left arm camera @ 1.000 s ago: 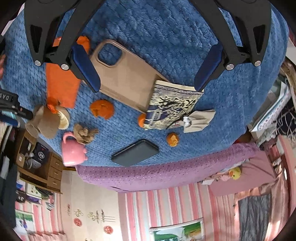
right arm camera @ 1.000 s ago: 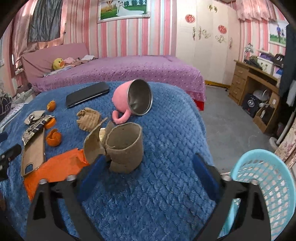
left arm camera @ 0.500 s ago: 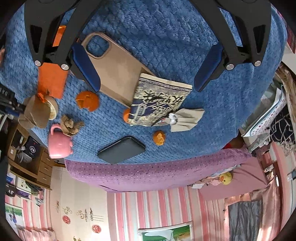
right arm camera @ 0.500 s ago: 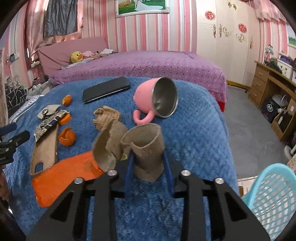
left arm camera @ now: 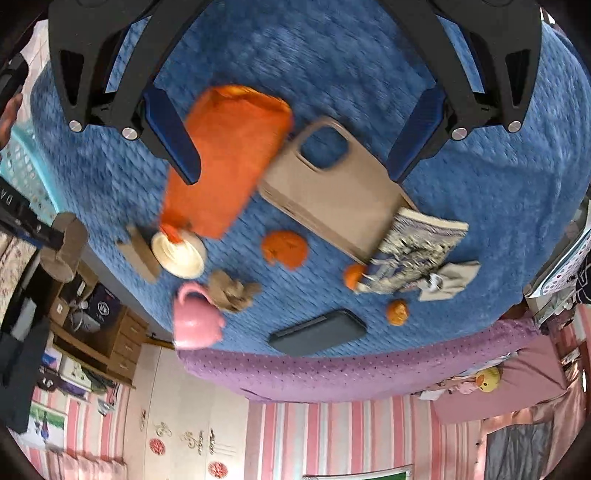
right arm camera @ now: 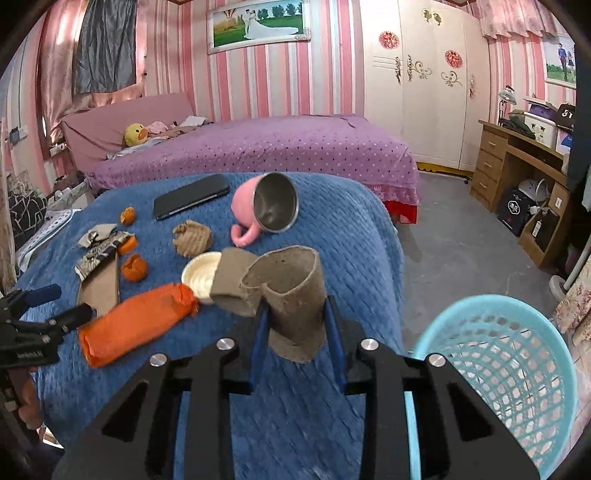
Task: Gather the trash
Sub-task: 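Grasp the orange snack wrapper with the left tool while the right tool holds the tube, then carry the orange wrapper to the basket and open the left tool to drop it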
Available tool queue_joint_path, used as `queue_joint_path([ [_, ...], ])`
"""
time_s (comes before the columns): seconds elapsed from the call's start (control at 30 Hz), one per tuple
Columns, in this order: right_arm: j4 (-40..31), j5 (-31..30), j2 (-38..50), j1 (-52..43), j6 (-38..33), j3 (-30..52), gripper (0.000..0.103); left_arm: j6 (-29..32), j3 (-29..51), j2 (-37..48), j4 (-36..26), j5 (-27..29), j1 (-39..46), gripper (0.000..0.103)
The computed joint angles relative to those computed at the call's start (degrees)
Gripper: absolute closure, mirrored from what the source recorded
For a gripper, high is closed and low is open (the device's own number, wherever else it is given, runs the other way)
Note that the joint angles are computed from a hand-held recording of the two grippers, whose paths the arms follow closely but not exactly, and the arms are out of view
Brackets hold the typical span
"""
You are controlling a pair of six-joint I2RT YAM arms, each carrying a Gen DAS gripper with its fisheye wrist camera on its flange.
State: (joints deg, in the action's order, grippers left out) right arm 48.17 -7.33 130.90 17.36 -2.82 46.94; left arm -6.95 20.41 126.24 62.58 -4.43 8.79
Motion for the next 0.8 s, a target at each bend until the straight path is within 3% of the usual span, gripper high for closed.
queue_joint_path([
  [0.07,0.94,-0.82,-0.66,-0.80,-0.42,-1.34,0.073,-2.02,-0.27,1.55,1.34,-2.10,-2.69,0.006],
  [0.17,1.82,-1.73,-1.08,-1.53,-0.40,-2.37,0.073,-2.92,1.02,3.17,0.44,-3.92,-6.09,0.016],
  [0.27,1.87,-2.19,-1.13,-1.93,-0.55,-2.67,0.073,-3.13,2.68,4.72,-0.94,-5.97,-9.36,0.016],
  [0.37,1.48,-2.51,-0.98,-2.32,-0.67,-2.53,0.073,-2.45,4.45,6.53,-1.65,-11.46,-12.70,0.017],
  [0.47,1.63,-3.17,-0.87,-3.15,-0.63,-2.63,0.073,-1.70,4.71,6.66,-1.56,-11.45,-12.79,0.032],
  [0.53,1.81,-3.33,-0.75,-3.30,-0.43,-2.60,0.073,-1.05,4.29,6.12,-1.45,-9.13,-11.88,0.053],
  [0.57,1.95,-3.39,-0.64,-3.40,-0.44,-2.60,0.073,-0.75,4.62,5.68,-2.93,-7.07,-10.97,0.059],
  [0.73,2.27,-4.41,-0.73,-4.34,-0.37,-2.69,0.073,-0.24,4.56,4.49,-4.27,-4.13,-8.10,0.083],
  [0.8,2.50,-5.11,-0.90,-4.97,-0.41,-2.88,0.073,-0.42,3.07,2.83,-3.31,-1.60,-6.54,0.085],
])
